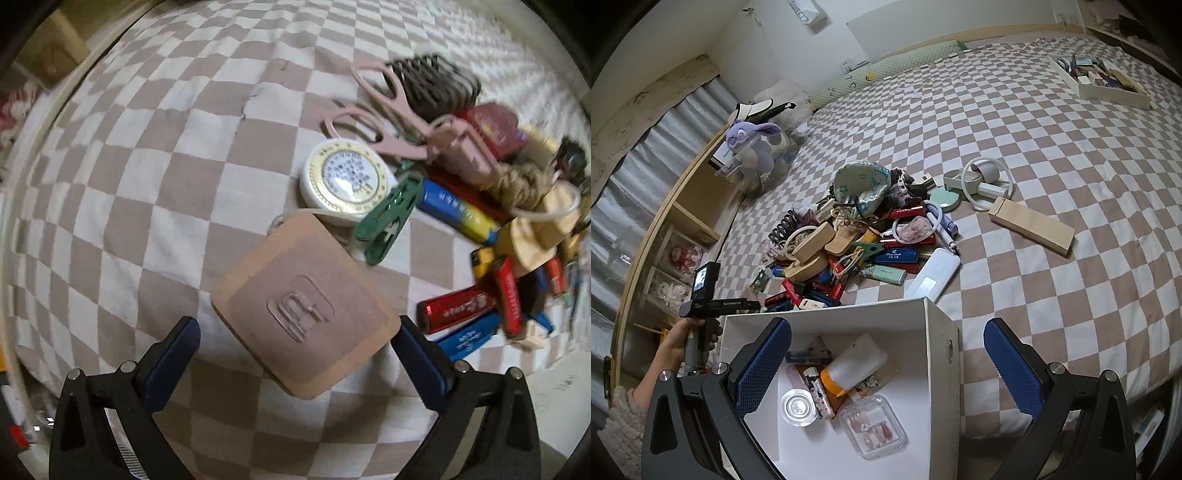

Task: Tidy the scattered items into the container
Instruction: 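Close the left gripper on the tan square hook pad while the right tool approaches the wooden strip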

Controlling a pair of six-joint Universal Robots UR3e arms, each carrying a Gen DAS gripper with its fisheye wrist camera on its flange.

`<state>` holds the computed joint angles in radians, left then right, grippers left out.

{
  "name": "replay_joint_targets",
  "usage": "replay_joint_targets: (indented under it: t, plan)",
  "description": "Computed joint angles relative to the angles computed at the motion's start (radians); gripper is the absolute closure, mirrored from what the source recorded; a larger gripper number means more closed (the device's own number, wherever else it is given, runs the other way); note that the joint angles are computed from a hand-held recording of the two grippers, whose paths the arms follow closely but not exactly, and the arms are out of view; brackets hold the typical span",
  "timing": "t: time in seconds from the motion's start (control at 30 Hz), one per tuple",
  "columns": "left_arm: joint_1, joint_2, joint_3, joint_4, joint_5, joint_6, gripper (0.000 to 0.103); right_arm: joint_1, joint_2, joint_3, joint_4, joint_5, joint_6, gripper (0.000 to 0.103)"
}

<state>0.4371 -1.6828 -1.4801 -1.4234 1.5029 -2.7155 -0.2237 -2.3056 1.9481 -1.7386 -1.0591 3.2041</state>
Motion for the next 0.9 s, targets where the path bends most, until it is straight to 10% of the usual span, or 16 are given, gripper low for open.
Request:
replay_joint_targets:
  t: [0.3, 0.63, 0.9]
  plan:
    - [0.086, -0.033, 0.167, -0.356, -0.153, 0.019, 0.000, 0.006, 0.007, 0.007, -0.001, 0.002, -0.001, 0.000]
    - [-0.015, 0.029, -0.022, -0.011, 0.071, -0.107, 0.000, -0.003, 0.003, 0.003, 0.025, 0.006, -0.018, 0.000]
    - [0.069, 0.063, -0.047, -0.021, 0.110, -0.001, 0.000, 0.014, 0.013, -0.005, 0.012, 0.014, -0.018, 0.000]
